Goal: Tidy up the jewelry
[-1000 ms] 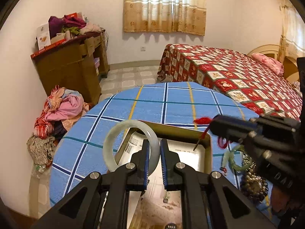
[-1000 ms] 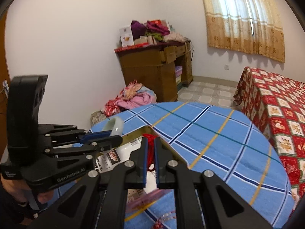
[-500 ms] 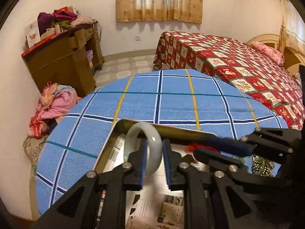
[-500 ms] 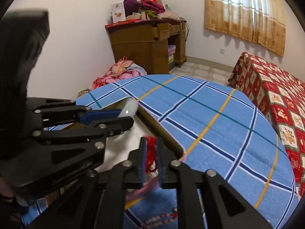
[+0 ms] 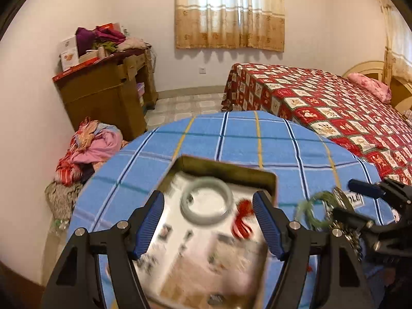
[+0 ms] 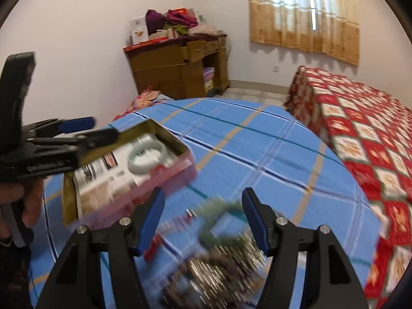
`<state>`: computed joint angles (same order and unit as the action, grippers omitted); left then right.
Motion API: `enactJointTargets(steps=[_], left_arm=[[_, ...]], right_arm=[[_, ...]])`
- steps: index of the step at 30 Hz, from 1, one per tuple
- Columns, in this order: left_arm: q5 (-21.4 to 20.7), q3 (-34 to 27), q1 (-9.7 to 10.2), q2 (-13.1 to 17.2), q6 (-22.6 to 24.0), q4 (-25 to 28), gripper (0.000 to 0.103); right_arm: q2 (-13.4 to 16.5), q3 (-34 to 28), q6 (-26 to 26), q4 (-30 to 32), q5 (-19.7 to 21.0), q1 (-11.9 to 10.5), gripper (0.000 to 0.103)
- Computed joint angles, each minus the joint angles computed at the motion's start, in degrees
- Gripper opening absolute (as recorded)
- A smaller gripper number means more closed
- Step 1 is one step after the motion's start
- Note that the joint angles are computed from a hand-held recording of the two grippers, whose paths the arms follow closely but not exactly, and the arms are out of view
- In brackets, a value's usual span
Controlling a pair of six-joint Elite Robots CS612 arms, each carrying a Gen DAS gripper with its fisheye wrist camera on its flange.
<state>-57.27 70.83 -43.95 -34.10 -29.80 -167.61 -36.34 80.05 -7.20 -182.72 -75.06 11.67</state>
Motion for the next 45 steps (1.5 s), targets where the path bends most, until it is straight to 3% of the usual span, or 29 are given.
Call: enactJointTargets(steps=[6,12,17,19,28,30,32,34,37,39,40,45], left_arm=[[3.71,2.01,-2.76,-0.38,-2.31,-0.19,0.071],[2.01,1.84,-4.13,-0.12,-1.53,-0.21,0.071],[-1.29,-0.57,-4.28,1.36,-0.94,3.29,0.047],[-2.57,-1.60,-4.12,2.04,-1.05,4.46,0.042],[-8.58,-5.80,-3.14,4.24,-1.18,8.35,0.034],[-9.97,-6.73,-2.77,4.83,-2.27,9.83,0.032],[-12.41,-7.35,-2.18,5.11,-3.77,10.90,0.023],[-12.63,-7.61,-1.90,5.29,-4.19,10.60,0.022],[-12.95,-7.85,-1.57,5.47,-4.81,10.38,0.010],[-13.40,-7.27,-1.45,5.33,-5.26,9.28,0.007],[-13.67,-6.83,-1.39,5.19,-5.38,8.64,0.007],[-13.39,-5.46,-1.51,4.79,-4.82,5.59,0.004]], right_arm=[[-1.85,5.03,3.08,-3.67,-3.06,-1.54,0.065],[-2.14,7.15,2.48,-5.30,-4.37,-1.89,0.055],[-1.66,6.79,2.72,-4.97,-3.44,-2.21,0.050],[-1.28,6.02,2.08,-4.47,-4.59,-1.94,0.049],[0.75,-0.43,2.38,4.84,-9.39,-1.20,0.041],[1.19,-1.68,1.91,6.67,-8.84,-1.20,0.041],[1.76,-3.08,1.53,9.23,-9.65,-0.99,0.041],[2.03,-4.35,0.50,13.37,-9.02,-0.96,0.039],[2.01,-4.46,-0.89,13.90,-10.07,-0.70,0.038],[1.87,-4.00,-1.32,13.30,-9.97,-0.66,0.018],[1.75,-3.68,-1.01,13.05,-9.32,-0.81,0.012],[1.38,-2.61,0.71,11.19,-7.92,-1.18,0.007]])
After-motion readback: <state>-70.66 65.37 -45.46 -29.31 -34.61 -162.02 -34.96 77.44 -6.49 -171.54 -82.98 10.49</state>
